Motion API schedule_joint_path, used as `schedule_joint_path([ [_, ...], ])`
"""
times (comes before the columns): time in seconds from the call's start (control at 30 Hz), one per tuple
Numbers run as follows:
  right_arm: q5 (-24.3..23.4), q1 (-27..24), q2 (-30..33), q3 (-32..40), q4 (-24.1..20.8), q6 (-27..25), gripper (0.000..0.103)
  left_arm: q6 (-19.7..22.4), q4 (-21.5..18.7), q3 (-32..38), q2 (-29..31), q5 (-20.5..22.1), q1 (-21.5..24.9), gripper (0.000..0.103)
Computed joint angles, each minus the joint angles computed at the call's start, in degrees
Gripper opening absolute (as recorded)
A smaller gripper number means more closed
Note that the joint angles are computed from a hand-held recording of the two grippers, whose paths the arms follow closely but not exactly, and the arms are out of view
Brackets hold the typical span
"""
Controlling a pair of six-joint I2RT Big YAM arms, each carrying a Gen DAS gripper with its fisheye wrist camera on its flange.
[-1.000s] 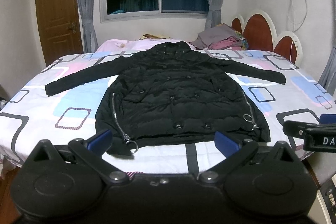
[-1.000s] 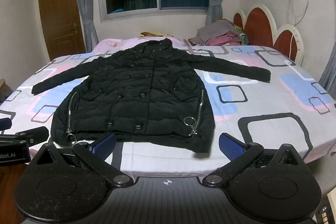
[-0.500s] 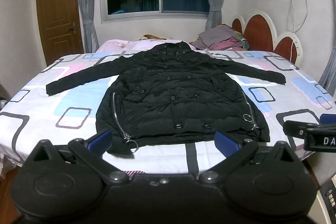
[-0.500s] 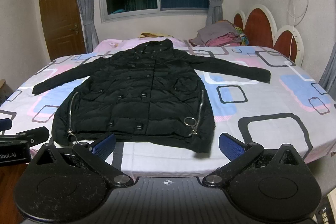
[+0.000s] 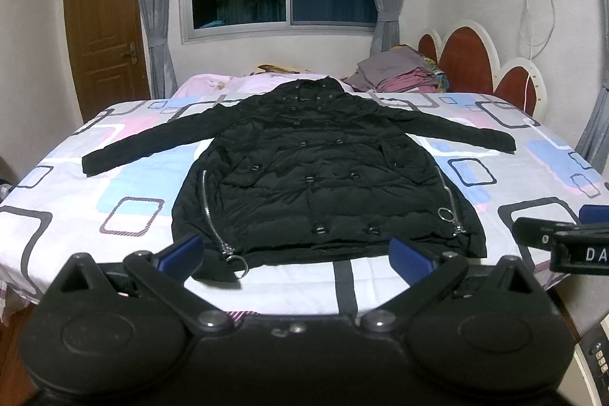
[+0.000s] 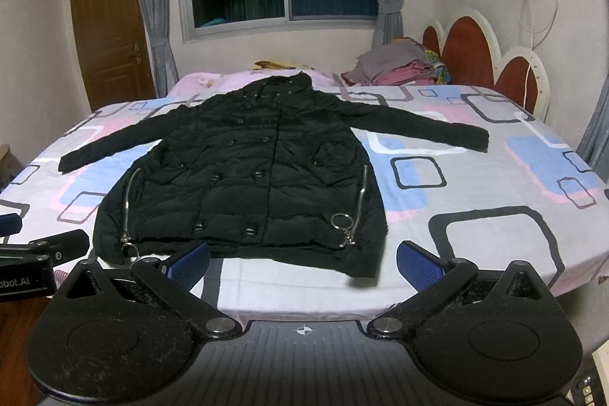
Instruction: Fold large clothes
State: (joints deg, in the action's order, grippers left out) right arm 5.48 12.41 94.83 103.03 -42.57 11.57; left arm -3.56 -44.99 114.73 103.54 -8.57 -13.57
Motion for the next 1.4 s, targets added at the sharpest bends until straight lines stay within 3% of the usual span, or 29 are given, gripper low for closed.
schedule_joint_path([
  [1.13, 0.06, -0.13, 0.07, 0.11, 0.16, -0.02, 0.103, 0.28, -0.21, 0.43, 0.21, -0.13, -0.28, 0.103],
  [1.4, 0.78, -1.58, 2.96, 5.13, -0.66, -0.76, 0.103, 1.11, -1.08, 6.38, 4.11, 0.13, 0.30, 0.103],
])
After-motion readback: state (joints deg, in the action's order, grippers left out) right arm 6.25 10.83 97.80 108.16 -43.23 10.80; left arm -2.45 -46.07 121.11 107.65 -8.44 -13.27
